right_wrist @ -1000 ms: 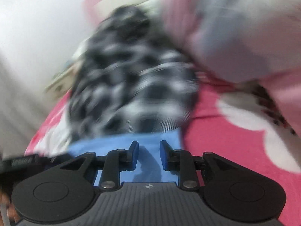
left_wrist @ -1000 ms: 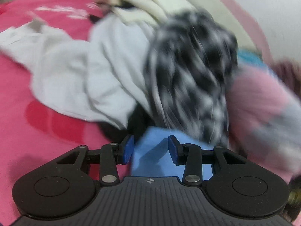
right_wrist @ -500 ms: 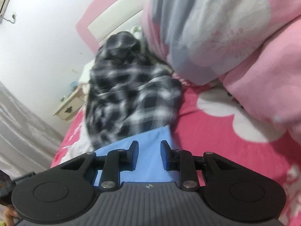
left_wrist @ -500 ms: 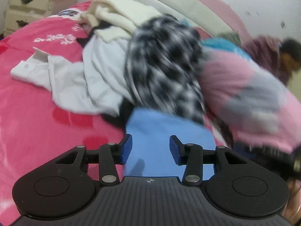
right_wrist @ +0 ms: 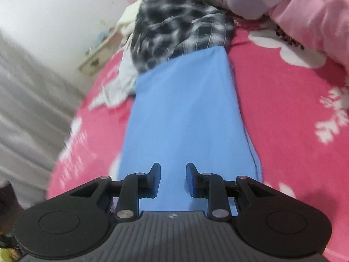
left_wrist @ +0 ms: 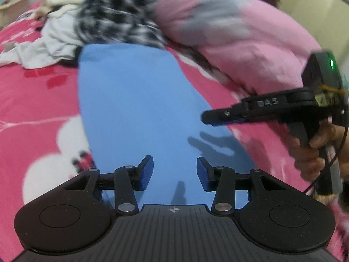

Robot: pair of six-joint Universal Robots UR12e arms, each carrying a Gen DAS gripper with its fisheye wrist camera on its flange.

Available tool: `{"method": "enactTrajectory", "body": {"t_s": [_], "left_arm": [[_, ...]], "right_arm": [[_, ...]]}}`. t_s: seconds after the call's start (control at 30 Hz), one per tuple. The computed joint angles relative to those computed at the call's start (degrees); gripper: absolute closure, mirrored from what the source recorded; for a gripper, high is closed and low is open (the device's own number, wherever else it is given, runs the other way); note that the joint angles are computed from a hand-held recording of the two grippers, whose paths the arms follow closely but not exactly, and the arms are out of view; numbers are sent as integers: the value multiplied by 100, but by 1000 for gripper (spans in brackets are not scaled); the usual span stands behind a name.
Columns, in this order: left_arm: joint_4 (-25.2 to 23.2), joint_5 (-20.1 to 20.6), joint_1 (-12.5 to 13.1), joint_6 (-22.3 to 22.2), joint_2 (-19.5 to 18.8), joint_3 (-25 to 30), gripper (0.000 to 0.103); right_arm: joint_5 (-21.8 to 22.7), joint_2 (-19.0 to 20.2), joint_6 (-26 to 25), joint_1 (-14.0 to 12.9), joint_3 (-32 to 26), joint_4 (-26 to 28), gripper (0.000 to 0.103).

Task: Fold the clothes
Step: 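Move both open grippers back to the hem end of the blue strip, then position both open grippers at the hem end of the blue strip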

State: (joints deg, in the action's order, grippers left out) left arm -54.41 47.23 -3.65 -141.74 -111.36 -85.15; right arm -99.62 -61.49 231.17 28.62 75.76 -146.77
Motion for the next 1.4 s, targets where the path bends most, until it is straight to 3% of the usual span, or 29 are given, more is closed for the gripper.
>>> {"method": "enactTrajectory", "body": {"t_s": [0.2, 0.37, 0.5, 0.73, 0.93, 1.07, 1.23, 1.4], "left_arm": [[150, 260, 46, 1262, 495, -835, 59], [-420, 386, 156, 1735, 714, -1082, 57], [-388, 463, 220, 2165, 897, -1282, 53], [-1061, 309, 440, 2859, 1120, -1412, 47], [-2617, 397, 578, 3549, 1106, -1102, 47], [-3182, 564, 570, 4076, 1117, -984, 47], [-3441, 443, 604, 3981, 1055, -834, 47], [-3175, 213, 649, 3152, 979, -750, 47]], "right_arm": [[-1362, -26, -957, 580, -29, 854, 74], [-1656, -204, -490, 870, 231, 1289, 74], [-1855, -341, 137, 1092, 492, 1348, 74], [-1745, -529, -5, 1392, 561, 1964, 73], [-1419, -825, 383, 1605, 789, 2384, 73], [-1212, -1060, 856, 1619, 982, 2556, 73], [-1534, -1278, 1412, 1557, 1260, 2149, 71], [-1675, -1278, 1512, 1389, 1427, 1531, 69]]}}
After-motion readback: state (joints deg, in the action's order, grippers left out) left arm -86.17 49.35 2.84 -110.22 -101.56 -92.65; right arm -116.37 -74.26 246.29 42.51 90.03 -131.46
